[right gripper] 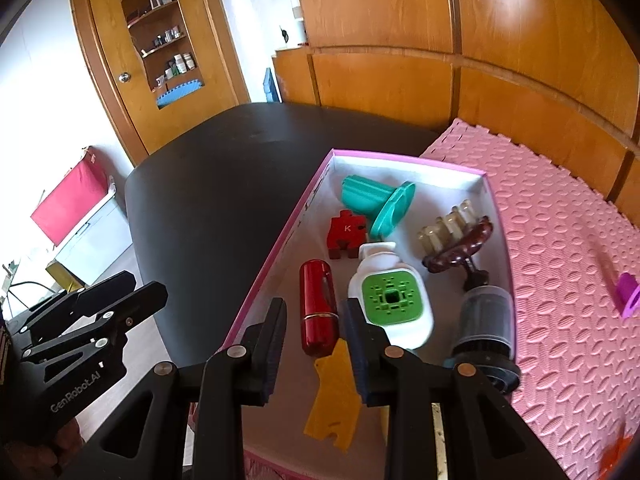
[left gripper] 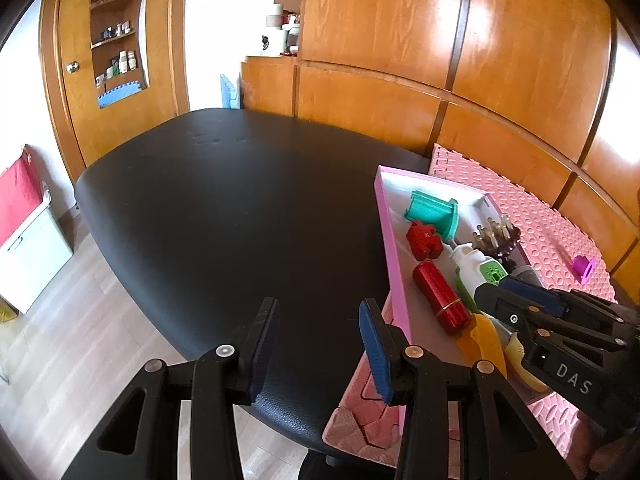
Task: Organize rigid objects
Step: 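Carry the red cylinder into the tray and open the right gripper, then move both grippers back toward the purple spool and orange cubes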
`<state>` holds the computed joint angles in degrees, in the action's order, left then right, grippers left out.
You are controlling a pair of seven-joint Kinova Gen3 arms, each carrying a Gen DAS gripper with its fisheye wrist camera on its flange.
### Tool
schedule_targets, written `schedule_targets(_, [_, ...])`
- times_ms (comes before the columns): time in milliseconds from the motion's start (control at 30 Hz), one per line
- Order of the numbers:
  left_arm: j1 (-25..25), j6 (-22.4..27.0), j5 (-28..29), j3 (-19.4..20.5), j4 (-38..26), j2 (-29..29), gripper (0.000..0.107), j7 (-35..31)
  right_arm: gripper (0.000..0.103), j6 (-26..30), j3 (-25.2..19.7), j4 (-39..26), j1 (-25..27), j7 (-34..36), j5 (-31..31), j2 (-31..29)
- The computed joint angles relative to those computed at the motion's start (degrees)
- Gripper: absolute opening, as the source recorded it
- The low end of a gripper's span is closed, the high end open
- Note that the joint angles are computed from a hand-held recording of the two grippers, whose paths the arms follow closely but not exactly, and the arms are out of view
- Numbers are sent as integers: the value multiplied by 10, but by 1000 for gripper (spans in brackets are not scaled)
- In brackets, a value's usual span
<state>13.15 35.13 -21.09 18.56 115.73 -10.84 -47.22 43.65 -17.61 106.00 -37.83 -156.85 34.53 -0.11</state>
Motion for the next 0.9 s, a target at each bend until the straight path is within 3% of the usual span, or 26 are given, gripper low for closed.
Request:
schedule_targets(400, [21, 15, -34, 31, -18, 5, 42, 21, 29, 50, -33, 35, 13, -56, 55, -57])
schedule_targets(900, [87, 27, -65, 40, -57, 38, 42, 23, 31, 95, -59, 92, 120, -21, -2, -158])
